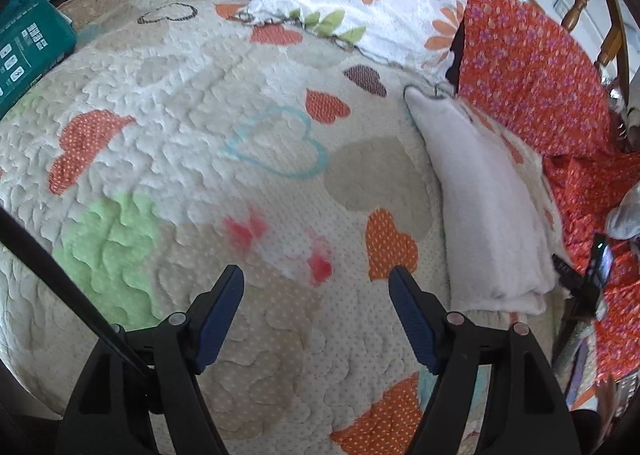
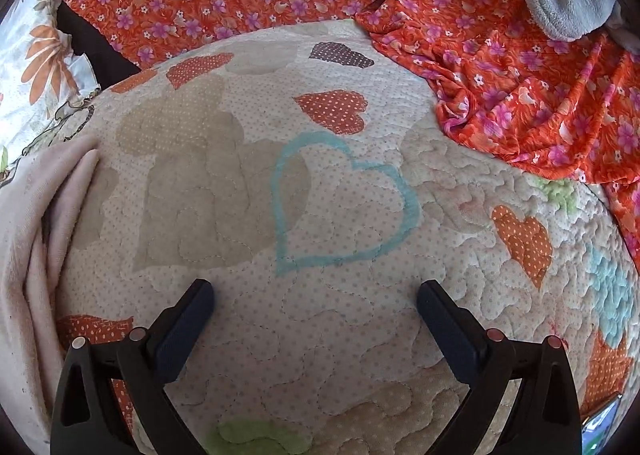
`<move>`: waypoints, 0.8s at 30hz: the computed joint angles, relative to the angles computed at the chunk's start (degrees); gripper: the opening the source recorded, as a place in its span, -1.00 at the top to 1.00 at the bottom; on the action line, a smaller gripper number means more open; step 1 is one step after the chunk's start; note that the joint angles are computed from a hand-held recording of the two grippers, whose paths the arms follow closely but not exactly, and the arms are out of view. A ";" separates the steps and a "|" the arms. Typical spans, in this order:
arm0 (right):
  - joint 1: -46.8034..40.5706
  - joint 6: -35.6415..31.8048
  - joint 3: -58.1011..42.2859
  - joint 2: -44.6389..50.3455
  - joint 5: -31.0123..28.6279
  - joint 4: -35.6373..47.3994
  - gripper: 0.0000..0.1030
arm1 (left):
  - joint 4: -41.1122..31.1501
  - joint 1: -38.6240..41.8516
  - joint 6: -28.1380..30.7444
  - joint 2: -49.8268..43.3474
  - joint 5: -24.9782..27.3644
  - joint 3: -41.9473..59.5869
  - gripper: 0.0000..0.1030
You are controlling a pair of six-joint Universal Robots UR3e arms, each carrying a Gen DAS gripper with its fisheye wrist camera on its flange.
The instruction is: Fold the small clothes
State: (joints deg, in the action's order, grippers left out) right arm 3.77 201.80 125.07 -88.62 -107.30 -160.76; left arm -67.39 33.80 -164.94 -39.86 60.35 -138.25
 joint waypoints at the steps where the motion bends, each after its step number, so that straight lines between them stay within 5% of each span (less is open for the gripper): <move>1: 0.00 0.02 0.01 -0.03 0.02 0.00 -1.00 | 3.27 -2.50 -1.82 -1.54 1.97 -0.48 -0.43; 11: -0.05 -0.04 0.05 -0.04 0.10 -0.07 -1.00 | 19.84 -16.44 -9.59 -9.99 12.87 -2.43 -0.43; 24: 0.07 0.05 -0.05 -0.05 0.06 0.08 -1.00 | 16.22 -12.53 -7.78 -4.93 9.33 -2.14 -0.43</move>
